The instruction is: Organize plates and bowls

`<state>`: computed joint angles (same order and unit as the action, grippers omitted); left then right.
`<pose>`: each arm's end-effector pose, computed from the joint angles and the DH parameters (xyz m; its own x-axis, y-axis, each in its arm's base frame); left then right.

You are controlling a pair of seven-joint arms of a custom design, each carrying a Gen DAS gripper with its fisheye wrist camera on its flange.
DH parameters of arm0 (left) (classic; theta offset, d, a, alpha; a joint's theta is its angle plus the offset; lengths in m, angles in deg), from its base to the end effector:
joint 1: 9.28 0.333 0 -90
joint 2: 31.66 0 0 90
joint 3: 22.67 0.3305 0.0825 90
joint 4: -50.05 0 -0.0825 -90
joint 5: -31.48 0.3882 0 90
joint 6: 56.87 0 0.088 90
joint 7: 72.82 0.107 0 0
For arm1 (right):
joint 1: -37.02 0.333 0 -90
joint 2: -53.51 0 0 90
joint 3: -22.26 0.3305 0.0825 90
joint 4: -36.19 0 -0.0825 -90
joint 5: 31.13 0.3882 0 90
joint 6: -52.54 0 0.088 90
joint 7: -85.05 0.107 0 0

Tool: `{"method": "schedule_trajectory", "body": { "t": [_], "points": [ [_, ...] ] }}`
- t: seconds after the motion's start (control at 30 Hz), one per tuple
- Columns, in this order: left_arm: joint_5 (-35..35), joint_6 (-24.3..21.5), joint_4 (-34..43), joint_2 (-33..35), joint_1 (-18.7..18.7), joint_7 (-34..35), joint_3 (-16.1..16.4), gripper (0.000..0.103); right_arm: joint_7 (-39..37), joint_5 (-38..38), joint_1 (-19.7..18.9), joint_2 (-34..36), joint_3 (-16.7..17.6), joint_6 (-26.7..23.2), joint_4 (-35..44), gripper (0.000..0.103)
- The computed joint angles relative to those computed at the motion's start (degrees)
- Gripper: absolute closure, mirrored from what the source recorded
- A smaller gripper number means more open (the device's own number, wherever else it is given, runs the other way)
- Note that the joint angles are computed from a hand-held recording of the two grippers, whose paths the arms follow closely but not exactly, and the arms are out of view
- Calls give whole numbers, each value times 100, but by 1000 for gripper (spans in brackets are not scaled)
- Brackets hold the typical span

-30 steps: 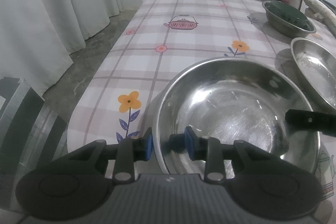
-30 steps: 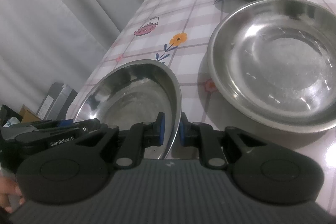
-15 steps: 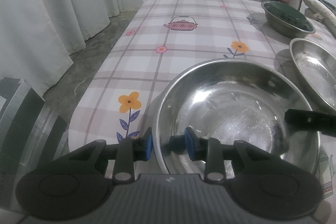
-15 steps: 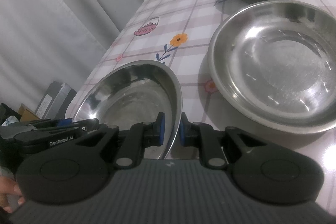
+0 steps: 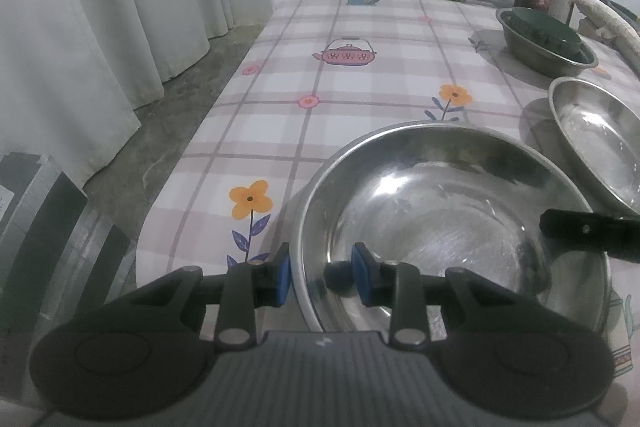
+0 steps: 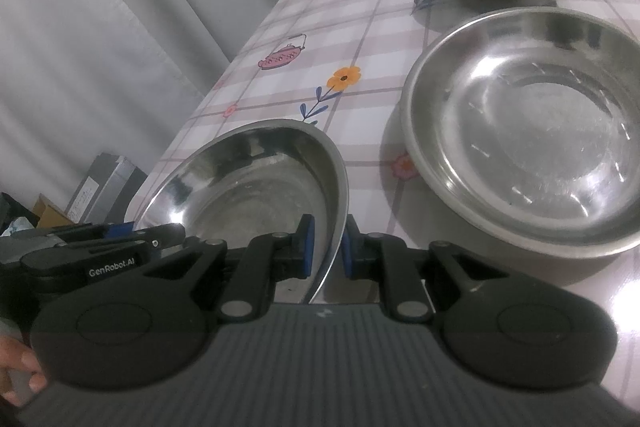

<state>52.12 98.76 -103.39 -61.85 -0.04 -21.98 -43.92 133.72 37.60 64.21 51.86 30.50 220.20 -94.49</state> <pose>0.3981 -0.1014 0.4545 0.2104 -0.9722 -0.1026 -0.7970 -0.1098 -0.5939 0.4712 0.2635 0.4256 0.3577 -0.8199 -0.4470 -0.8101 -0.0343 -0.5853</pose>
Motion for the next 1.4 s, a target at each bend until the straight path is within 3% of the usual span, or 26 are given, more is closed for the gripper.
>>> {"method": "schedule_trajectory", "body": {
  "t": [0.43, 0.83, 1.1, 1.4],
  "points": [
    [-48, 255, -97, -11, 3, 101, 56, 71, -39, 65, 39, -68, -20, 39, -94, 89],
    [-272, 724, -135, 241, 192, 332, 114, 69, -249, 50, 133, 20, 22, 543, -115, 89],
    [-158, 866, -210, 172, 430, 253, -208, 71, -559, 118, 165, 130, 157, 785, -51, 89],
    [-241, 782, -224, 100, 373, 223, -180, 72, -396, -101, 182, 128, 193, 922, -80, 88]
  ]
}}
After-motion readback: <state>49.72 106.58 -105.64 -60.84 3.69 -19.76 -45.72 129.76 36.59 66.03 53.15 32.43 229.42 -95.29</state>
